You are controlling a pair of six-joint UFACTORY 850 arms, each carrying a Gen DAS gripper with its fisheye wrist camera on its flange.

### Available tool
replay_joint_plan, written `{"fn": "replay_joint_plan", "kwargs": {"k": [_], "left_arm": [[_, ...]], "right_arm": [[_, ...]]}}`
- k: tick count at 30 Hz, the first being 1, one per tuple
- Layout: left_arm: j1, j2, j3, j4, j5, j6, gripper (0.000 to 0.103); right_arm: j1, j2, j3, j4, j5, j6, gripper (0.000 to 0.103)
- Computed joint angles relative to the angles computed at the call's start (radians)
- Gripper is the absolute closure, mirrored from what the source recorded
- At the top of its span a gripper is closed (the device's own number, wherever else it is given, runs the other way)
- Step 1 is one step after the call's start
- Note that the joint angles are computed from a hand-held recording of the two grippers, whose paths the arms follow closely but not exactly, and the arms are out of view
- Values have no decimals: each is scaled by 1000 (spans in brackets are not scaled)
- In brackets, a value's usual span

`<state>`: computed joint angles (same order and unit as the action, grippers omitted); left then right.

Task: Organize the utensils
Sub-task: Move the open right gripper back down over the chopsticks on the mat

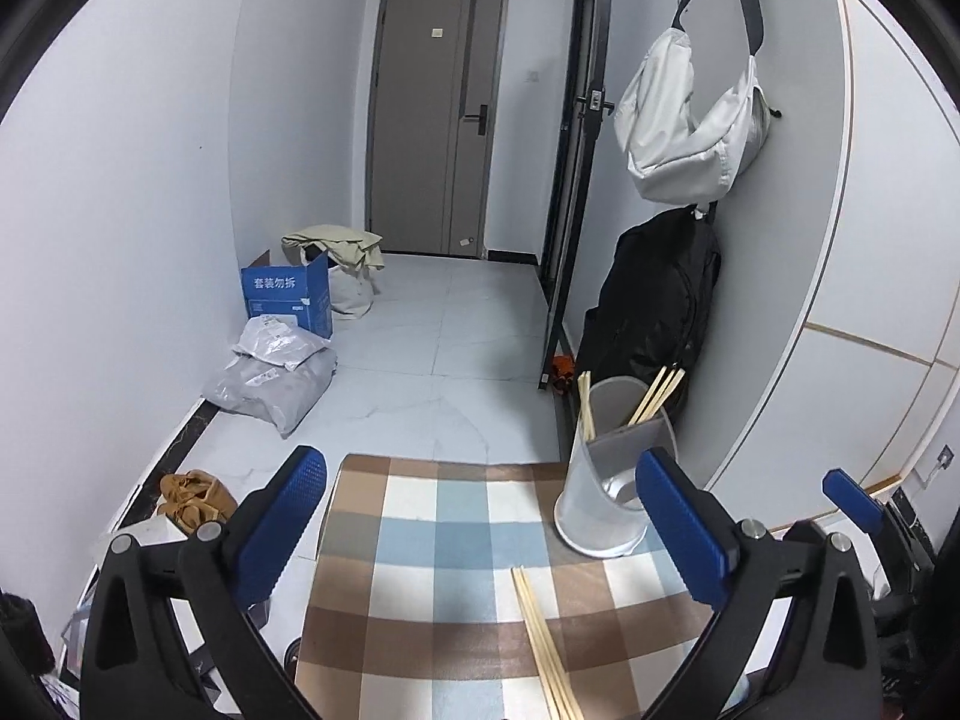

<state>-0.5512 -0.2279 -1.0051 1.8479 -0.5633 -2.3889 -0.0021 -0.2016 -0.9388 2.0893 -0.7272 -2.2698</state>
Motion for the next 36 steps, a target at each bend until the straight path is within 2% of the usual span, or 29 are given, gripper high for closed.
{"fn": "replay_joint_plan", "kwargs": {"k": [3,11,15,22,24,26,29,36], "left_arm": [[-6,4,37,37,-22,-73,3],[-21,-26,79,63,-64,-83,3],[-19,-47,95,97,-74,-140,3],[-6,-94,96,144,-72,-220,3],[-2,-108,93,149,-67,-219,3],[1,-121,89,144,-76,-203,3],[19,-126,87,143,-50,-202,3],[67,-130,70,95,13,-181,3]], "right_arm": [[7,2,36,36,16,-54,0],[20,-13,97,124,15,-151,0],[32,-37,103,150,52,-192,0],[45,-86,70,48,139,-108,2],[50,-104,50,2,164,-57,8],[55,-121,29,-55,198,7,21],[66,-158,-20,-182,260,150,30],[108,-256,-161,-585,347,541,56]]}}
